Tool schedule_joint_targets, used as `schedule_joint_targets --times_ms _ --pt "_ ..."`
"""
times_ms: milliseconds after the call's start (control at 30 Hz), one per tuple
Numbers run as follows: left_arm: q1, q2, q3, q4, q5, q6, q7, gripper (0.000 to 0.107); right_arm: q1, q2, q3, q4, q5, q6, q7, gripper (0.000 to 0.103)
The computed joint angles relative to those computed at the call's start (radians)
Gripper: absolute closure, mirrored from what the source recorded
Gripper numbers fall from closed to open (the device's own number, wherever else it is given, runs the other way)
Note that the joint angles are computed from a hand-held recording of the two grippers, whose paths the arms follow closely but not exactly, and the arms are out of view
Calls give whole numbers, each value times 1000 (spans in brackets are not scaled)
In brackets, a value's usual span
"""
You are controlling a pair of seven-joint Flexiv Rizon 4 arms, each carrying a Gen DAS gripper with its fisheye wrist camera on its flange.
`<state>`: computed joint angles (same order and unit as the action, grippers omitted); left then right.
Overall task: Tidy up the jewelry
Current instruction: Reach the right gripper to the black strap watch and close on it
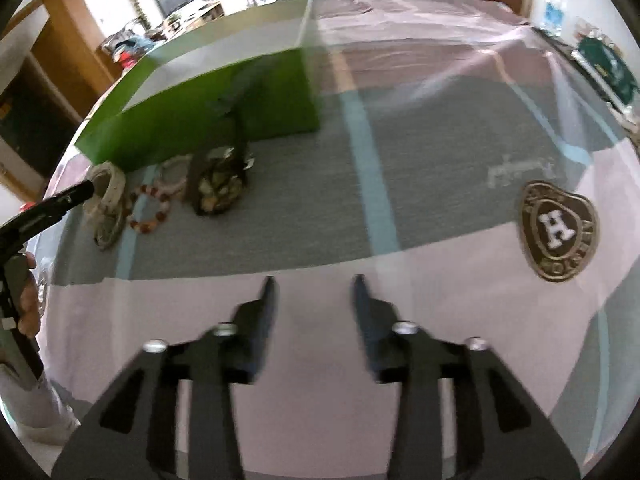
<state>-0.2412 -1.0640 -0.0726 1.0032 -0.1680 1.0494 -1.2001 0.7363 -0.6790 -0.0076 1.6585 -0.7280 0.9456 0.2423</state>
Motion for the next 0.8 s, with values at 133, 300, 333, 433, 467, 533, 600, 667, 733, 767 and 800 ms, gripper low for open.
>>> schedule_joint_targets --times_ms 133,300,333,433,467,533,600,667,733,767,800 --pt "31 -8 -52 -4 -48 -60 26 81 0 1 -14 10 -23 37 28 43" --pt "37 32 -52 72 -53 -35 46 94 4 -44 -30 -57 -34 46 1 43" --pt "40 42 -55 90 -55 -26 54 95 5 -52 -32 -73 -36 47 -8 43" --pt "54 87 -70 171 -63 17 84 97 6 -82 -36 -126 -42 76 -58 43" --pt "62 104 -79 204 -67 37 99 97 8 -91 -36 -145 -39 74 -81 43" --pt "77 135 -100 261 -77 77 134 98 12 -112 -37 -187 -27 61 -122 43" --pt "86 160 -115 308 -86 113 168 98 15 -131 -43 -224 -11 47 -148 43" --pt "84 176 -114 335 -94 133 179 97 16 -148 -46 -257 0 53 -174 43" --pt "78 180 -102 343 -97 144 177 90 17 -166 -51 -283 2 90 -209 44" --pt "73 179 -92 342 -96 145 172 86 17 -183 -45 -310 6 95 -246 45" --pt "67 178 -82 341 -94 144 163 83 19 -200 -42 -341 15 80 -284 52"
